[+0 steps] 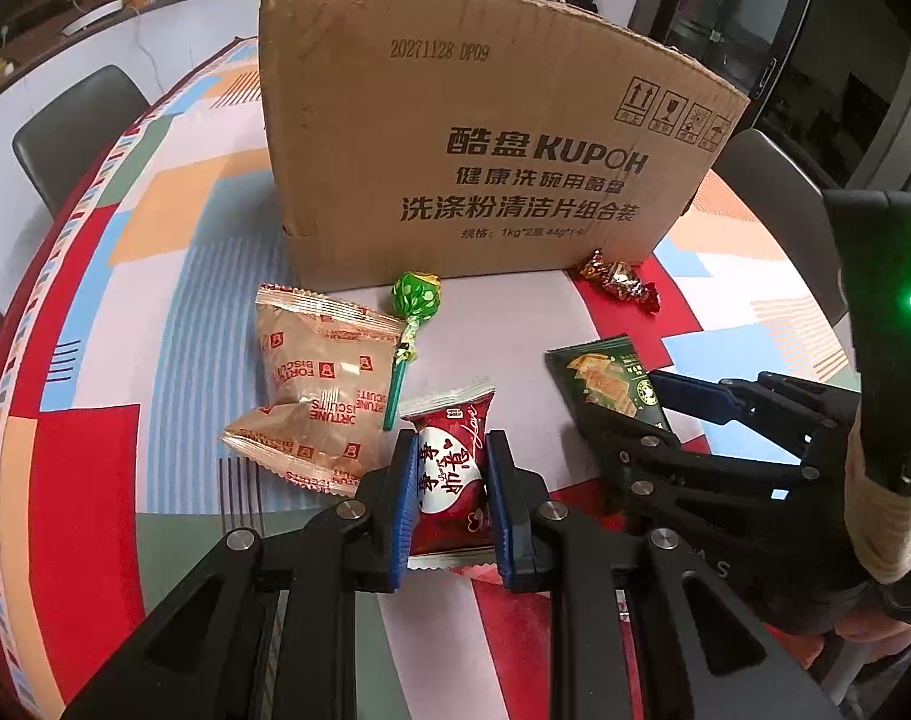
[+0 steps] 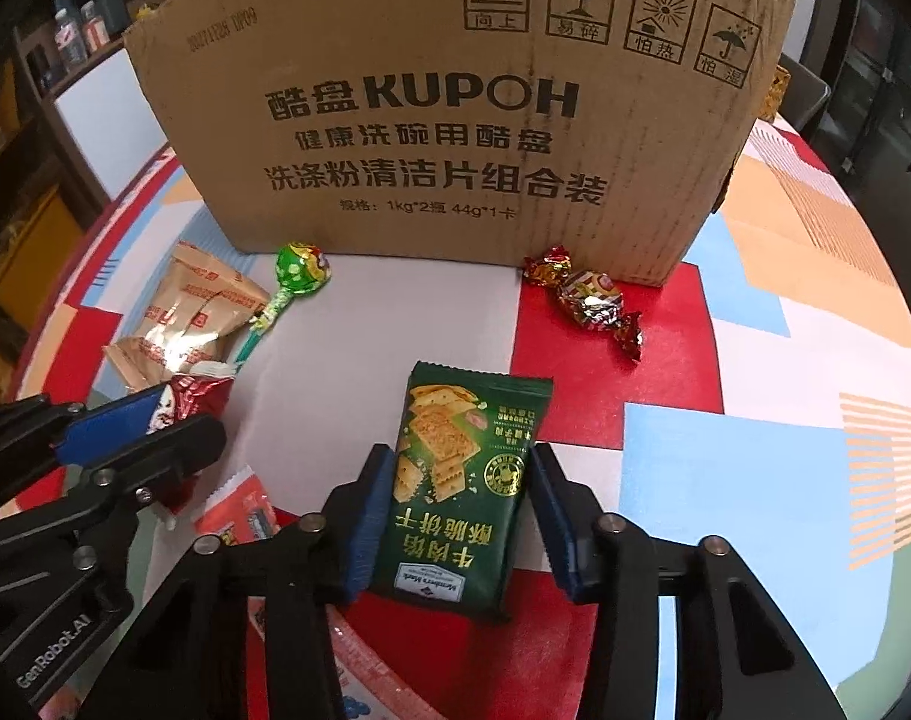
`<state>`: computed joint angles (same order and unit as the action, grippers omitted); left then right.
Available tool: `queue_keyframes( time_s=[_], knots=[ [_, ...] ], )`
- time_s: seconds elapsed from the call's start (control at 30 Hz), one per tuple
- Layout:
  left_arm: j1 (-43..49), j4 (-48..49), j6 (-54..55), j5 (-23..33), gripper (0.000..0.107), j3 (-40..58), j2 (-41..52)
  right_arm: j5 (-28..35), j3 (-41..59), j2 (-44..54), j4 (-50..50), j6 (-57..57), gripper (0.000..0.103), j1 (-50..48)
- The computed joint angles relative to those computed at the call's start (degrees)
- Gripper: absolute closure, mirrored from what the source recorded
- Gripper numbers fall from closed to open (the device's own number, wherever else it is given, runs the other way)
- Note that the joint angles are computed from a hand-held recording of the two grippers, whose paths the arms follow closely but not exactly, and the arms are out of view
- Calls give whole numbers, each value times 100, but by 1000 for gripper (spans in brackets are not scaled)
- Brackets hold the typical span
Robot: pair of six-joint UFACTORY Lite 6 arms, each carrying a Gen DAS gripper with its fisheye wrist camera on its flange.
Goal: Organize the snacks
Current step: 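Carry both snacks over the box and open both tools to drop them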
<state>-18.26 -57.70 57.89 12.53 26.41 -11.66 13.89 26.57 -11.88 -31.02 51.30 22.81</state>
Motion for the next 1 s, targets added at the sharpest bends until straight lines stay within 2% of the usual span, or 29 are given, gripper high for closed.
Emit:
queue_keyframes(
  time_s=[0.13, 0.47, 0.6, 1.0],
  knots=[
    [-24, 207, -251, 39, 85, -48, -209, 85, -67, -343, 305, -274, 58, 20],
    [-113, 1661, -1830, 323, 85, -67, -1215, 742, -156, -1640, 667, -591, 58, 98],
    [-171, 2184, -2390, 488, 85, -23, -1710, 1002, -8, -1913, 225, 38, 58, 424],
    [-185, 3082, -3263, 815, 85, 867, -2203, 1391, 607, -2715, 136, -459, 58, 154]
  ],
)
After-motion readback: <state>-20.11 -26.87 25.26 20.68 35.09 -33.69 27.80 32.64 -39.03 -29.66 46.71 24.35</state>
